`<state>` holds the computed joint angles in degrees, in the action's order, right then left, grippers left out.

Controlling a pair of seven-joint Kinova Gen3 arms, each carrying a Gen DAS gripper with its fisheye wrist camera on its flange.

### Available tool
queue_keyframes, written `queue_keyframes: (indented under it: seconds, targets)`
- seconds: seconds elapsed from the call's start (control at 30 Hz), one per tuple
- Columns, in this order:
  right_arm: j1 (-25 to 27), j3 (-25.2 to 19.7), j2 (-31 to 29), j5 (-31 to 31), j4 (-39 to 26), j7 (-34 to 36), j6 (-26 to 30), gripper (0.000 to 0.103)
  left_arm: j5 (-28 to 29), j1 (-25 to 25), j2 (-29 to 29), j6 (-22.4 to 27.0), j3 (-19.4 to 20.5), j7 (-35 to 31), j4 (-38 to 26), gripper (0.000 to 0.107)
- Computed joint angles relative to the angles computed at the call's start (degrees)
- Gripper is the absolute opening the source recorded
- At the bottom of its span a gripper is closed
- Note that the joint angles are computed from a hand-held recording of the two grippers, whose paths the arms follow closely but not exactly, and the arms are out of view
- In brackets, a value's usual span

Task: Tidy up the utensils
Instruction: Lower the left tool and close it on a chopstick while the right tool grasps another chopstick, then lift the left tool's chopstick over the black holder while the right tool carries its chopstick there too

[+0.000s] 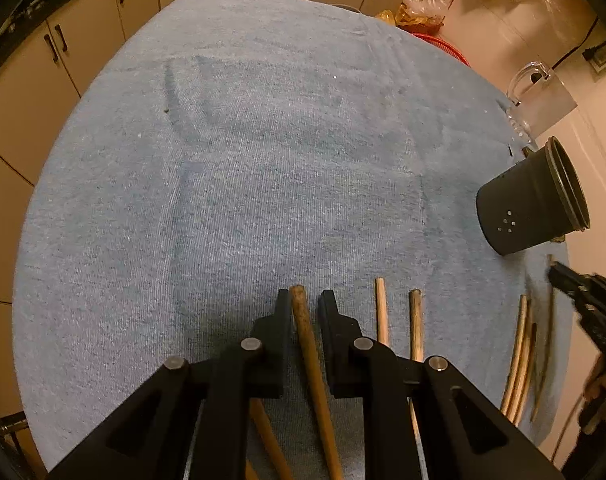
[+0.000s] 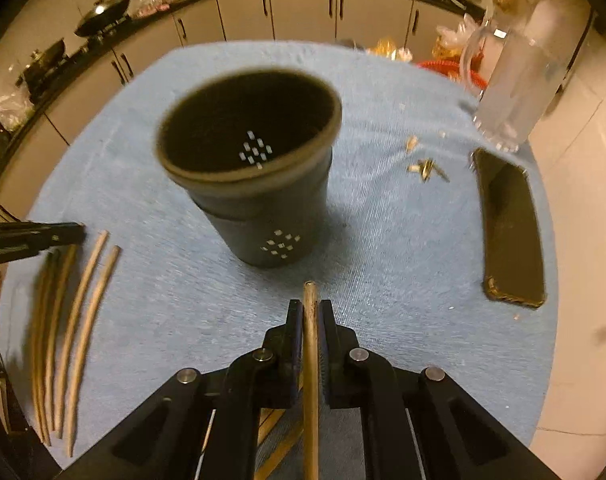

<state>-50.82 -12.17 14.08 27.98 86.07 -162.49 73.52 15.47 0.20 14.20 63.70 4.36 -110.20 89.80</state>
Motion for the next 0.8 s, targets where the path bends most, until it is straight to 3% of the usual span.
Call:
queue_keyframes:
  seconds: [0.13,0.3,0.5,0.8]
  targets:
    - [-2.48,-0.97,-2.48,3.25,-0.01,-3.35,1.59,0.008,0.17,0.52,-0.28,-2.60,0.23,-0.08,1.40,0.008]
    - [-4.19,-3.15,-5.76,7.34,0.10,-6.55,4.00,0.008,4.34,-1.87,-2.22,-1.39,0.36,-4.12,1.49,0.008]
    - [-5.48,-6.99,-9.74,13.15,-0.95,-9.12,8.90,0.008,12.34,-4.43,-7.95,1.65,-0.60,-12.19,0.23,0.007]
    - [-9.12,-10.97,-10.61,21.57,-6.42,-11.58,17.45,0.008,23.40,-5.44,-14.18,5.78,-4.33,-19.50,-1.33,0.007]
